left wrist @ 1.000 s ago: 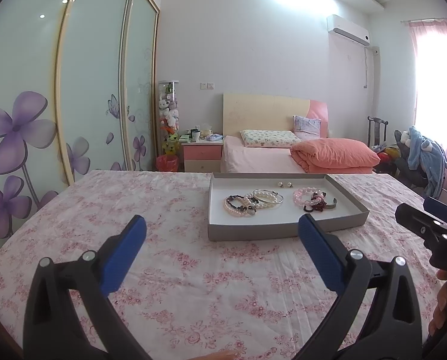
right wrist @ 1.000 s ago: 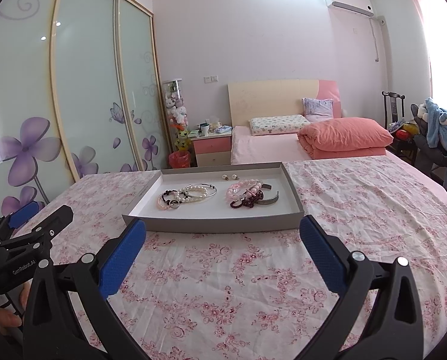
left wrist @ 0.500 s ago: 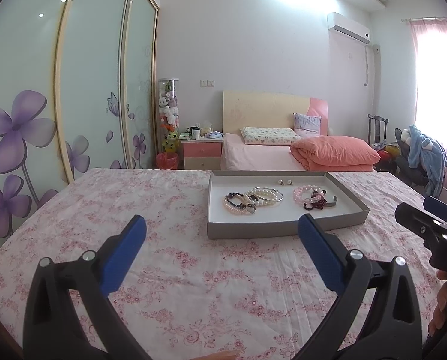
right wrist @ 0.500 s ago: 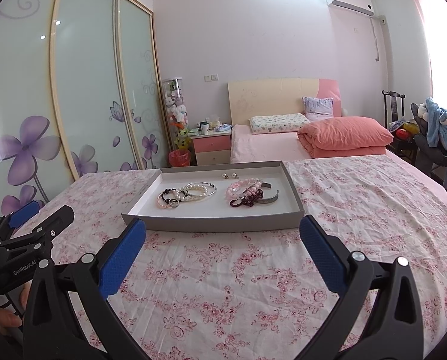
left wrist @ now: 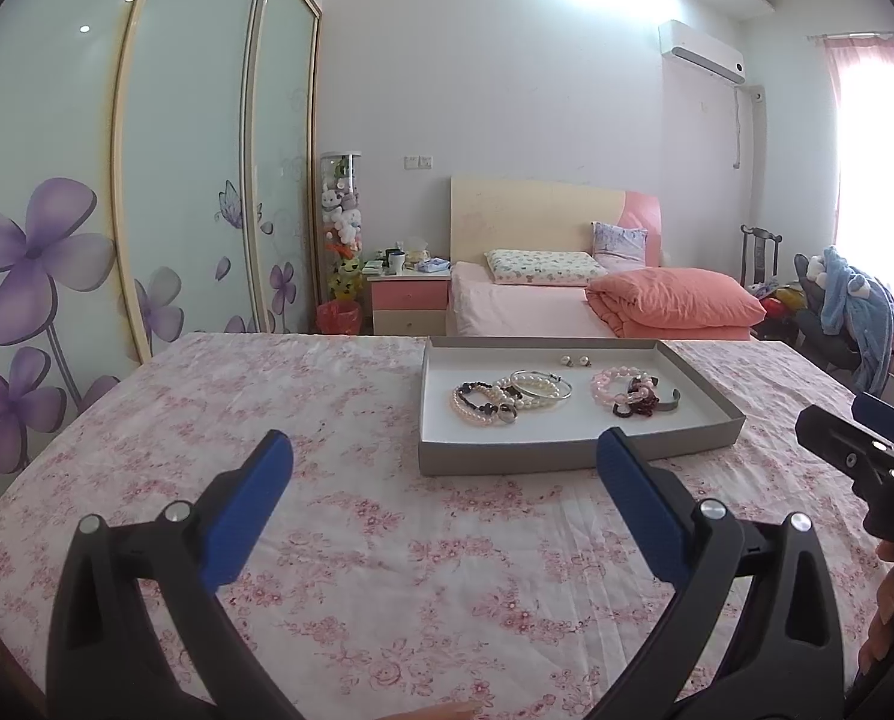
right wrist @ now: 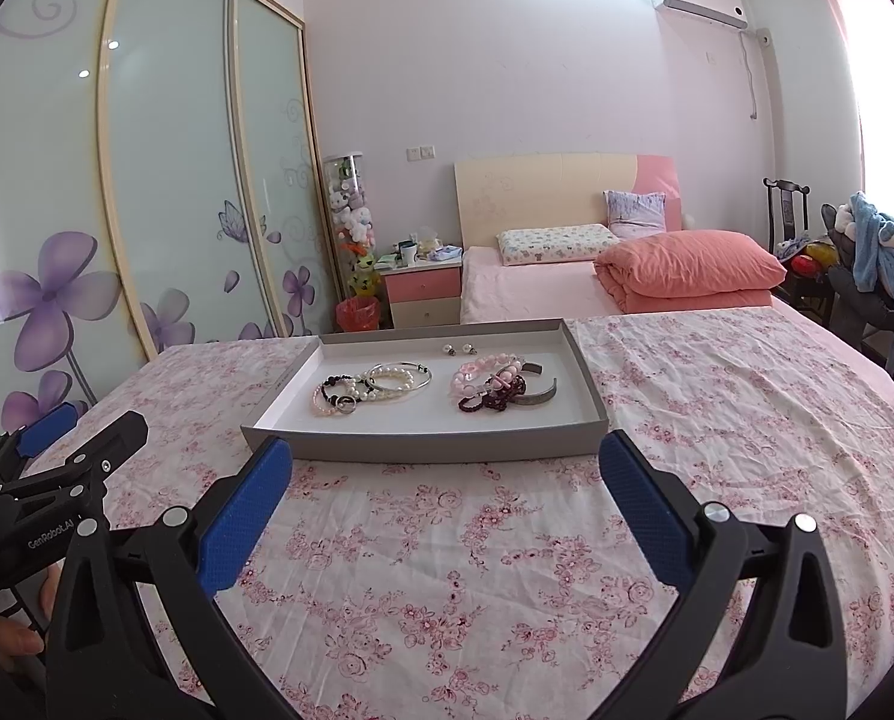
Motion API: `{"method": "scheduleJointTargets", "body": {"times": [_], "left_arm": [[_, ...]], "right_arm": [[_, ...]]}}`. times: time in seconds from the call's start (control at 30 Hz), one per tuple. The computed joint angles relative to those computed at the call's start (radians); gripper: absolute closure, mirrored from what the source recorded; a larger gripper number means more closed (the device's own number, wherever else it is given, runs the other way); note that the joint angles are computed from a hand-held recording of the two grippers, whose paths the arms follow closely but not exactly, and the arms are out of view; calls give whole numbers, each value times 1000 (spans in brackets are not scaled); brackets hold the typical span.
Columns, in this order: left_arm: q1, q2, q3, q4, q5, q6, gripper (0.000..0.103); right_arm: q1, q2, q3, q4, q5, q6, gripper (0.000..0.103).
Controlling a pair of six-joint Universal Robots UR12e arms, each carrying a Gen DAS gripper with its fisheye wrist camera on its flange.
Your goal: Organize jewelry
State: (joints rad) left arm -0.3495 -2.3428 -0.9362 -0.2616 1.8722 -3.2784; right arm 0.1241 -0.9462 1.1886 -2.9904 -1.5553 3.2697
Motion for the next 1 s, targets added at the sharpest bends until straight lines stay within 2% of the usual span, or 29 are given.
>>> {"method": "scheduleJointTargets", "body": {"times": [1.0], "left_arm": [[-1,-2,5,-21,0,-6,4]], "right_arm": [[-2,1,3,3,4,3,2]]}}
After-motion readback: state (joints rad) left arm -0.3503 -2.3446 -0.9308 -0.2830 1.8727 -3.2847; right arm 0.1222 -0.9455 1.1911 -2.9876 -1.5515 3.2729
